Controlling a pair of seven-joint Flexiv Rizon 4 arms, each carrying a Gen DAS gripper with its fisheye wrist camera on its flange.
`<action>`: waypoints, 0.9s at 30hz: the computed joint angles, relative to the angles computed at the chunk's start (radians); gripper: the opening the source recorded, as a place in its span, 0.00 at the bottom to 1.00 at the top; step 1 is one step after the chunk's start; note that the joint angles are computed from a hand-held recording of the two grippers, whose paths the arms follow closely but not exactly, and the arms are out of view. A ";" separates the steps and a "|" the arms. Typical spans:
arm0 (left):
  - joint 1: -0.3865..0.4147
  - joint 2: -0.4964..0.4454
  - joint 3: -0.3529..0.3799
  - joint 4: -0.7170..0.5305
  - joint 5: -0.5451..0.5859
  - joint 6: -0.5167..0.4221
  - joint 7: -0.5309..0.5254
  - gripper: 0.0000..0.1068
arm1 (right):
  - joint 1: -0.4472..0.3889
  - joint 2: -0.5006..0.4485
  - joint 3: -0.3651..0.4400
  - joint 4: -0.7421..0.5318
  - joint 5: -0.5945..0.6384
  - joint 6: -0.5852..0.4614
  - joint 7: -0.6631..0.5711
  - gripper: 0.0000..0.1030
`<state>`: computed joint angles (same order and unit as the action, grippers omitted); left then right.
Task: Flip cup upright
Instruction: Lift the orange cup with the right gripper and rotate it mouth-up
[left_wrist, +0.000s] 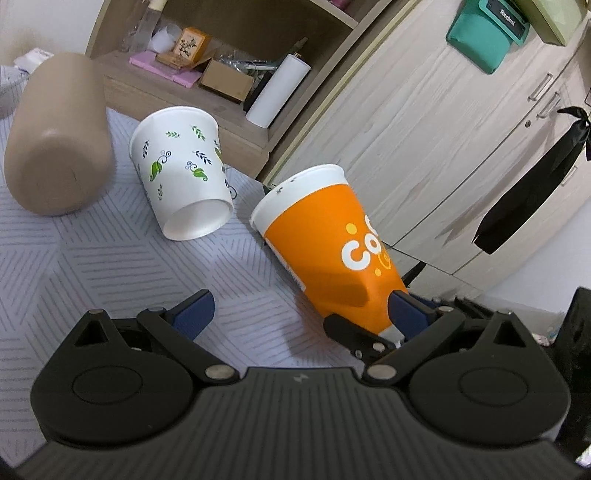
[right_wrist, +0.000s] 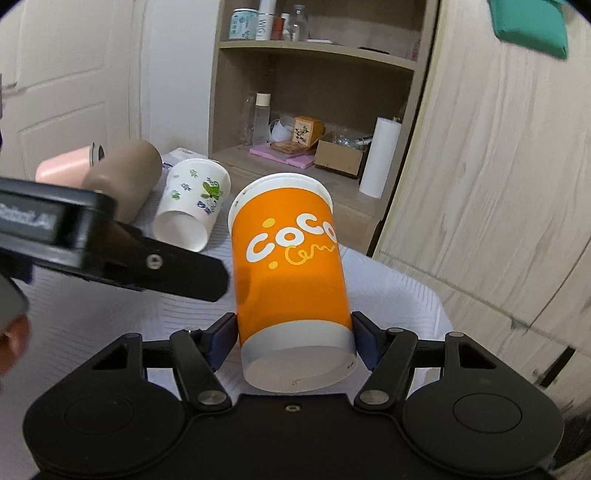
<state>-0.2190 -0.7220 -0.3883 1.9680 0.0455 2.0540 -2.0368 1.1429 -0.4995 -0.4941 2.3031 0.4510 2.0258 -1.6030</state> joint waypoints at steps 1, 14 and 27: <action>0.013 -0.004 -0.014 0.000 0.009 -0.002 -0.004 0.95 | -0.016 0.012 0.018 -0.001 -0.001 -0.009 0.014 0.69; 0.223 -0.063 -0.222 0.049 0.148 -0.036 -0.047 0.94 | -0.318 0.126 0.388 0.039 -0.108 -0.037 0.277 0.69; 0.347 0.024 -0.272 0.211 0.231 0.005 -0.071 0.72 | -0.475 0.146 0.596 0.054 -0.340 -0.104 0.515 0.69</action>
<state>0.1284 -0.6976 -0.6600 2.1794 0.2760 2.0585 -2.1080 0.6674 -0.3535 0.1021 2.3573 0.1109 1.9216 -1.0875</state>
